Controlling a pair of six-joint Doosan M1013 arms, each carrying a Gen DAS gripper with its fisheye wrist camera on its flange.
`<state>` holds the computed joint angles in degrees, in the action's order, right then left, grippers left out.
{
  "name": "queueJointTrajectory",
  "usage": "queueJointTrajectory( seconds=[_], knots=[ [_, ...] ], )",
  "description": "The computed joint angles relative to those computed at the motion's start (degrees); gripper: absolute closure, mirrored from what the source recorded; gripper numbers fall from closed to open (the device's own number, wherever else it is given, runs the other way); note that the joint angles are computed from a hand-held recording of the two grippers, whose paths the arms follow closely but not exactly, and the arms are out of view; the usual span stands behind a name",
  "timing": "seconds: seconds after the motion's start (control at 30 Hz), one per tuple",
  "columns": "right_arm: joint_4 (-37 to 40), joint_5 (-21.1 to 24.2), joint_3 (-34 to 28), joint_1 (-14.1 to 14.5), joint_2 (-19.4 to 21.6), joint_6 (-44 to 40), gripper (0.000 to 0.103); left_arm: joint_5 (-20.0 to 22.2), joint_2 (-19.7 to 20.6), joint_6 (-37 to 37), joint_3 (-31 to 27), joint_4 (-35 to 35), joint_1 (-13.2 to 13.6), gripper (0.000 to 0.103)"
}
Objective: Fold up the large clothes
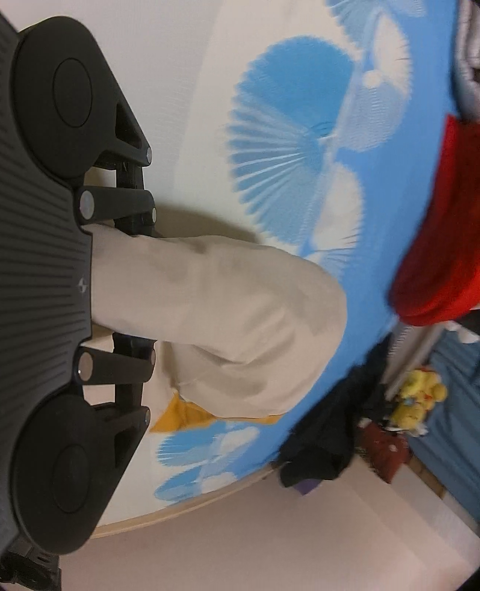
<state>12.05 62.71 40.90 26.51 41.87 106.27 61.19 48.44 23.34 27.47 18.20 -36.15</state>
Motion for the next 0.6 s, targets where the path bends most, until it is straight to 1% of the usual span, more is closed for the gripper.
queueJointTrajectory(
  seconds=[0.07, 0.1, 0.17, 0.2, 0.23, 0.27, 0.3, 0.33, 0.37, 0.4, 0.43, 0.47, 0.5, 0.57, 0.6],
  knots=[
    [0.3, -2.1, -1.1, 0.4, 0.6, 0.6, 0.097, -1.4, -1.7, -1.7, 2.6, 2.2, 0.6, 0.059],
    [0.6, -4.0, -1.5, 0.7, 0.9, 0.6, 0.099, -1.3, -2.1, -1.9, 3.1, 3.1, 0.9, 0.057],
    [1.7, -8.4, -2.0, 1.2, 1.2, -0.5, 0.100, 0.0, -3.0, -2.6, 4.3, 6.9, 1.5, 0.046],
    [2.7, -10.7, -1.9, 1.4, 1.2, -1.3, 0.101, 1.6, -3.4, -4.5, 4.9, 10.7, 1.2, 0.043],
    [3.2, -11.9, -2.2, 1.6, 1.4, -1.7, 0.101, 2.6, -4.0, -7.1, 5.9, 14.8, 1.0, 0.042],
    [2.9, -12.1, -3.3, 1.8, 2.1, -2.0, 0.101, 2.4, -5.5, -10.5, 8.4, 19.2, 0.9, 0.039],
    [1.4, -11.0, -5.0, 2.2, 3.0, -1.7, 0.101, 1.3, -6.8, -12.6, 10.6, 20.7, 1.0, 0.039],
    [1.1, -9.9, -6.3, 2.3, 3.8, -1.5, 0.101, -1.0, -8.3, -14.2, 13.1, 20.1, 1.4, 0.039],
    [1.9, -8.9, -7.5, 2.3, 4.5, -1.7, 0.102, -4.3, -9.9, -14.6, 15.7, 17.4, 2.0, 0.039],
    [1.6, -8.4, -8.3, 2.5, 5.0, -2.3, 0.102, -7.3, -10.9, -12.8, 17.2, 12.5, 2.8, 0.039],
    [-0.3, -7.9, -9.2, 2.8, 5.4, -2.5, 0.102, -8.4, -11.3, -8.8, 17.9, 6.6, 3.4, 0.039],
    [-1.6, -7.2, -9.8, 3.0, 5.7, -2.3, 0.102, -6.6, -10.9, -2.6, 17.1, 0.8, 3.8, 0.039],
    [-1.9, -6.3, -10.6, 3.0, 6.1, -1.8, 0.102, -3.0, -10.0, 2.3, 15.5, -2.0, 3.8, 0.039],
    [-2.8, -5.3, -11.4, 3.1, 6.5, -0.9, 0.102, 8.3, -6.7, 12.6, 9.7, -3.8, 3.1, 0.038],
    [-4.3, -4.8, -11.6, 3.4, 6.6, -0.6, 0.102, 11.1, -6.0, 15.1, 8.8, -4.1, 2.8, 0.037]
  ],
)
